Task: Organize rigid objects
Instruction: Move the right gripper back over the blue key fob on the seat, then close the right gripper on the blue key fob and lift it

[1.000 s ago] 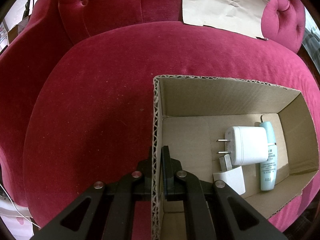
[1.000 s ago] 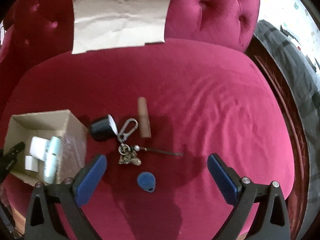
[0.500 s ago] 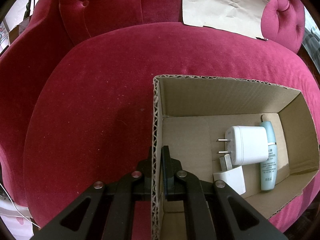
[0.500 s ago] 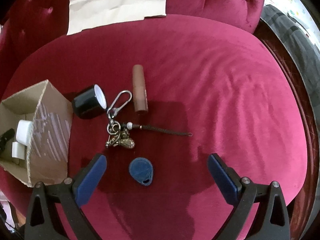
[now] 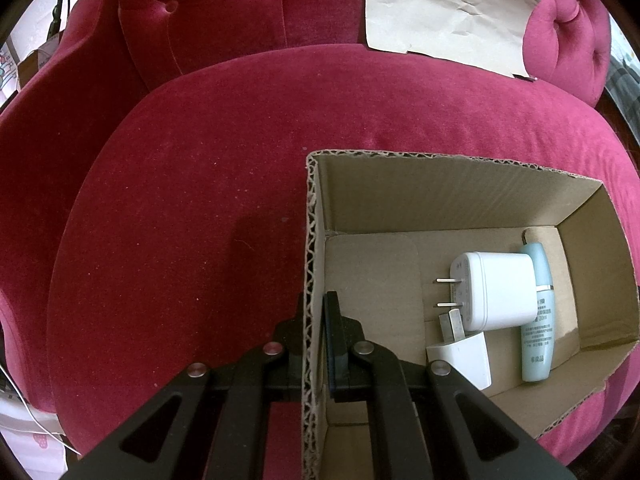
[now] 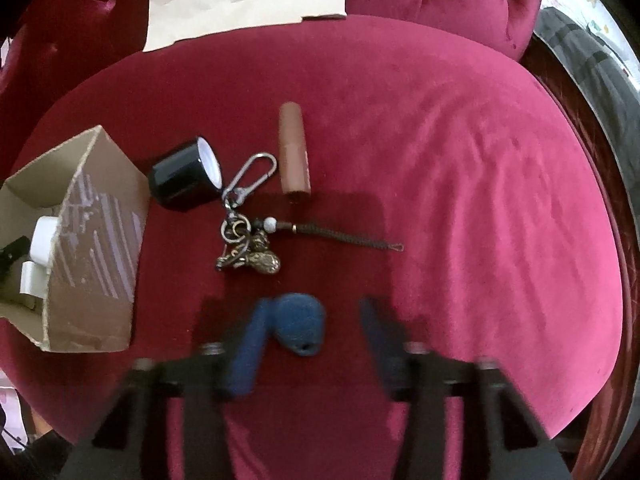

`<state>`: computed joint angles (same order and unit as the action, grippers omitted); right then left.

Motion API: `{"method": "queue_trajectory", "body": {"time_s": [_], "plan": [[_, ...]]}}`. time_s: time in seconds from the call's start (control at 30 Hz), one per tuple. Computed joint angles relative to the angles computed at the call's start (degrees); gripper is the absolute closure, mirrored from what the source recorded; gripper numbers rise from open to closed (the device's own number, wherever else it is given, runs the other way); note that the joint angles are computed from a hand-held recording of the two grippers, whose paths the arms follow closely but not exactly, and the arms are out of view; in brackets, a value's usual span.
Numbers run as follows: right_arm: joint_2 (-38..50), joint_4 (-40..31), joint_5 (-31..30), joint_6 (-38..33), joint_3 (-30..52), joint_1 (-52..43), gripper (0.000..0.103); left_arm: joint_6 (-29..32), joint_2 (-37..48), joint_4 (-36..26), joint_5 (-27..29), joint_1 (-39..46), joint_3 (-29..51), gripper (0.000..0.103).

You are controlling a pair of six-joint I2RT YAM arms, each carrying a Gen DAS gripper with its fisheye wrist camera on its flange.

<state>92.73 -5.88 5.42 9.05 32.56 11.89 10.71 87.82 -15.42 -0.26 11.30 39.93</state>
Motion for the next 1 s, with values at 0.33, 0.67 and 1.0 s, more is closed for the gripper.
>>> {"method": "queue_trajectory", "body": {"time_s": [0.33, 0.67, 1.0], "plan": [[-2.52, -4.60, -0.53, -0.31, 2.82, -0.32, 0.075, 0.01, -0.08, 0.20, -0.09, -0.09, -0.19, 0.097], [-9.72, -10.23, -0.05, 0.60, 5.29, -0.10, 0.075, -0.37, -0.03, 0.12, -0.65, -0.62, 0.02, 0.097], [-14.55, -11.42, 0.76, 1.82, 7.95, 2.71, 0.075, -0.68, 0.27, 0.47, -1.20, -1.01, 0.04, 0.097]]}}
